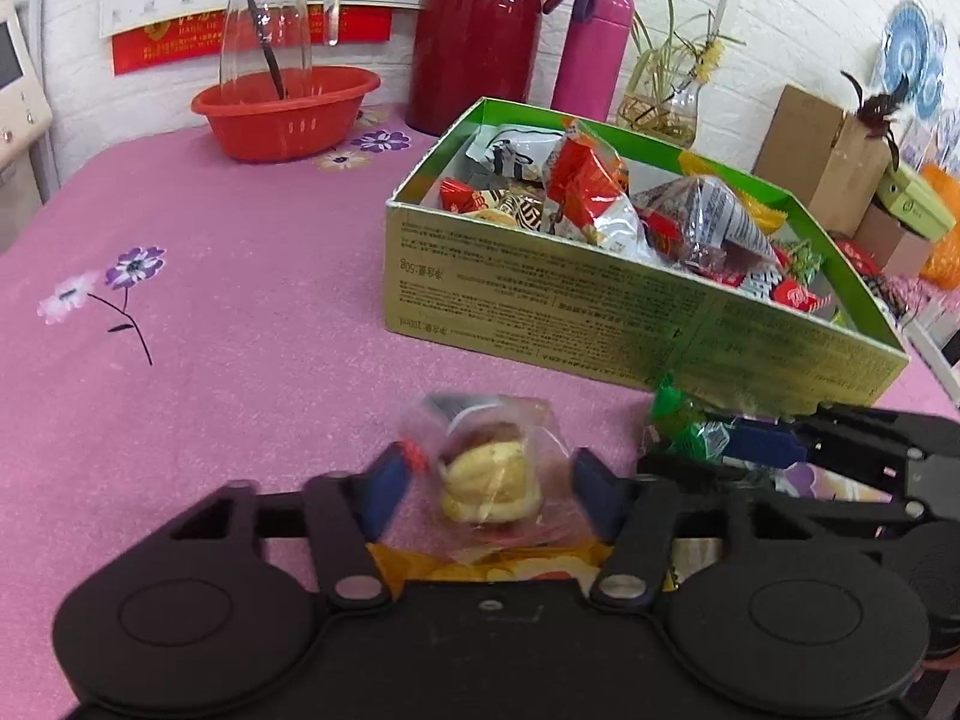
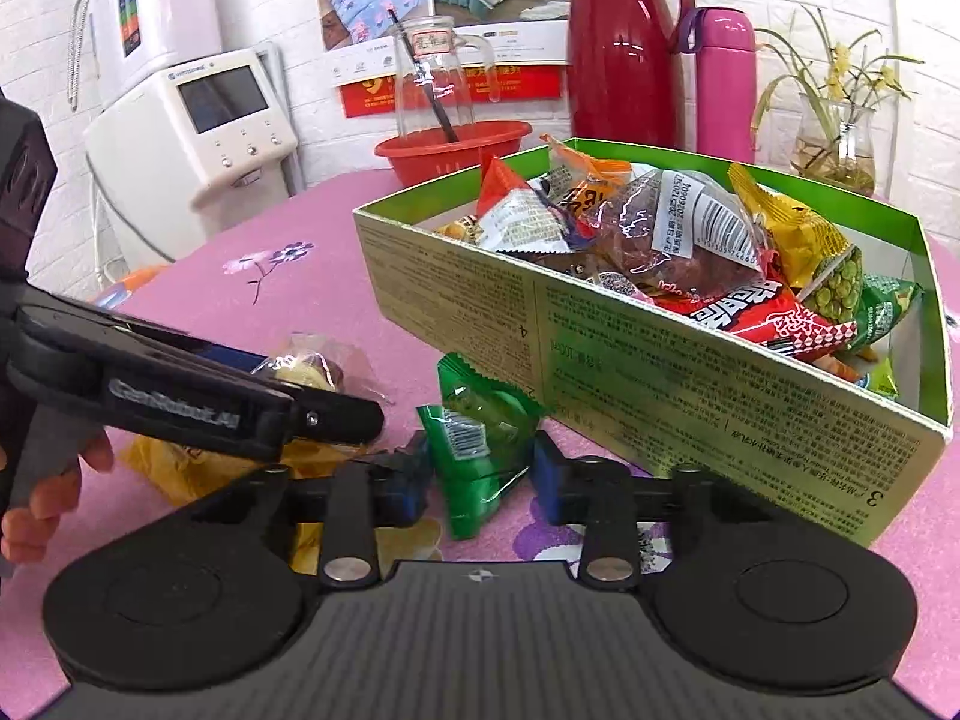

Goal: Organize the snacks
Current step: 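Grasp the clear cake bag with the left tool while the right tool lifts the green candy, then lower both packets into the green box and open both tools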

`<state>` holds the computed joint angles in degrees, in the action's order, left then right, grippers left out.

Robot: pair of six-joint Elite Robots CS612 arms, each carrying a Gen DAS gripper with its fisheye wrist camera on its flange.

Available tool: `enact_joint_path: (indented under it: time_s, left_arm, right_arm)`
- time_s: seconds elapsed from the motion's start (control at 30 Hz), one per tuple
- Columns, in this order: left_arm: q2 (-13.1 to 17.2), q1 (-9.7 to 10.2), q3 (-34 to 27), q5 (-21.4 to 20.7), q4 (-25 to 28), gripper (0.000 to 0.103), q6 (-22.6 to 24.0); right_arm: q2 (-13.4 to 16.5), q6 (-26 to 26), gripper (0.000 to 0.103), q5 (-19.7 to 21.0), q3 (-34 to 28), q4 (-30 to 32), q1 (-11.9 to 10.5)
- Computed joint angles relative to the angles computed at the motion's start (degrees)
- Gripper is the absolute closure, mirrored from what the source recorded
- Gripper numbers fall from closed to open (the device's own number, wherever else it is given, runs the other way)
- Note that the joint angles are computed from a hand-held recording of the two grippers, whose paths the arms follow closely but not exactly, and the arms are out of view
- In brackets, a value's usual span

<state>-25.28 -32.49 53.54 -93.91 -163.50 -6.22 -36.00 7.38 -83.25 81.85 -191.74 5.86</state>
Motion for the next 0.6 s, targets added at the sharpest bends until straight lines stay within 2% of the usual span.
enact_joint_path:
  time_s: [0.1, 0.2, 0.33, 0.6]
  left_arm:
    - [-0.9, -0.17, 1.3, 0.0, 0.2, 0.059, -0.8]
    - [-1.8, -0.42, 3.0, 0.4, -1.3, 0.059, -0.9]
    - [-3.1, -0.33, 4.5, -0.9, -3.1, 0.060, -3.5]
    - [-4.4, -0.87, 4.3, -1.9, -7.9, 0.059, -4.7]
  right_arm:
    - [-0.2, 0.8, 0.049, 1.3, 0.7, -1.0, -0.3]
    - [-0.5, 1.1, 0.050, 0.9, 1.3, -3.0, -0.2]
    - [-1.0, 1.5, 0.050, 1.6, 2.2, -6.3, -0.4]
    - [-1.6, 2.4, 0.049, 1.2, 3.9, -17.4, -1.1]
